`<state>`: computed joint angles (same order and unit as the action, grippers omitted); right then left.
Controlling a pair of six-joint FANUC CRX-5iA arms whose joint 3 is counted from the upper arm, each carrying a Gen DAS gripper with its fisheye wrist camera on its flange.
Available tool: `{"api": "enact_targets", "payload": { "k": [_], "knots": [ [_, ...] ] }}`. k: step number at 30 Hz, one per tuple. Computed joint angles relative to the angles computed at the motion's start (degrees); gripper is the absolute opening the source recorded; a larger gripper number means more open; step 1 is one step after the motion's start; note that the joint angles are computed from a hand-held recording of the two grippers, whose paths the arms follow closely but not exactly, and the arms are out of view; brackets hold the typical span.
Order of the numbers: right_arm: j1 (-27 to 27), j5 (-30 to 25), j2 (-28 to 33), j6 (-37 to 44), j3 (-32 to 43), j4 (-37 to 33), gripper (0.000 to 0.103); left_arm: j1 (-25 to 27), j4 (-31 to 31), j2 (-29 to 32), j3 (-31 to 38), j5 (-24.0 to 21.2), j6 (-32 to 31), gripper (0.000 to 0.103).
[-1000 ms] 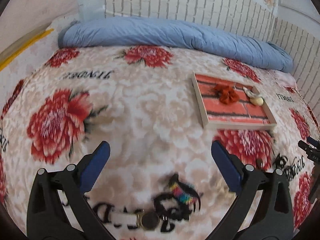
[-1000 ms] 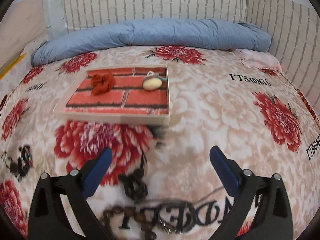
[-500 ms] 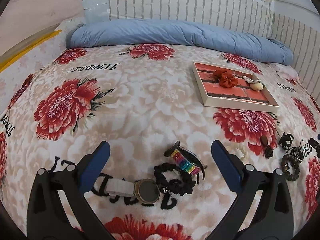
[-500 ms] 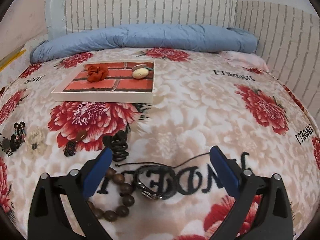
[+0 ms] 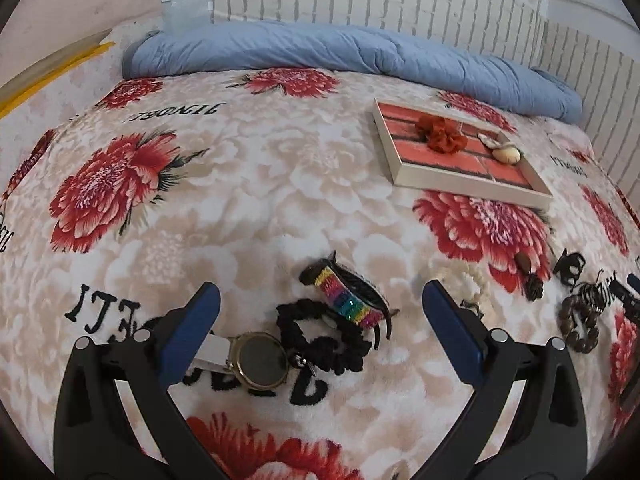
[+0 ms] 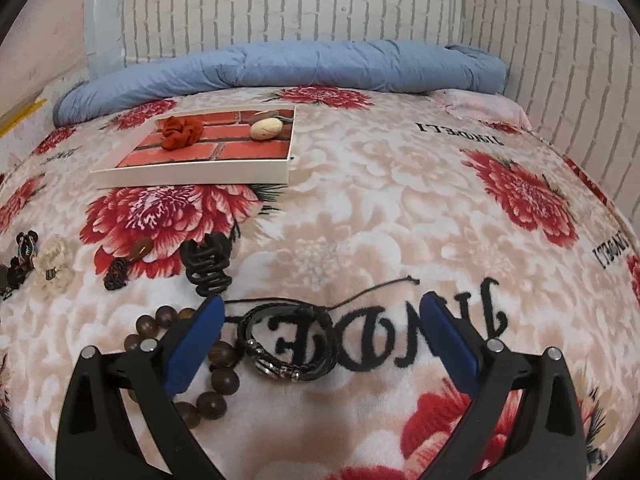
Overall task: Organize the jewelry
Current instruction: 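Close left tool on black scrunchie while right tool grasps black cord bracelet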
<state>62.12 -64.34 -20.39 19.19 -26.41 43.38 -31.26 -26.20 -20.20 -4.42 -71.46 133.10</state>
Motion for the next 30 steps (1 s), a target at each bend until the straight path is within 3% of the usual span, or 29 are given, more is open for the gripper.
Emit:
{"api": "enact_targets", "payload": {
  "k": [9,14,18,27,30],
  "knots": [
    [0.33,-1.24,-1.09,-2.64,-1.69,-0.24,0.096,1.67,4.33,-0.39,-4.38,3.54,-2.24,0.097],
    [-0.13,-1.63,-0.27,-1.7,-1.79,-1.58,0.096,-2.46,-0.64,1.11,-3.87,1.52,-1.27,0.093],
    [-0.13,-1.77,-0.21,-1.99,-2.0,-1.96,0.096,-1.96,0.17,0.35,-5.17,3.28,-0.98,0.076],
    [-0.46,-1.82,-0.14,-1.53,-1.62,-3.21,0.094,-2.25,1.36,1.07,-5.87,5.18,-4.75,0.058],
    [-0.94,-1.17,0.12,-0.37,-1.26,-4.55,0.089,-1.01,3.59,1.51,-6.57,6.09,-7.07,0.052]
  ]
}}
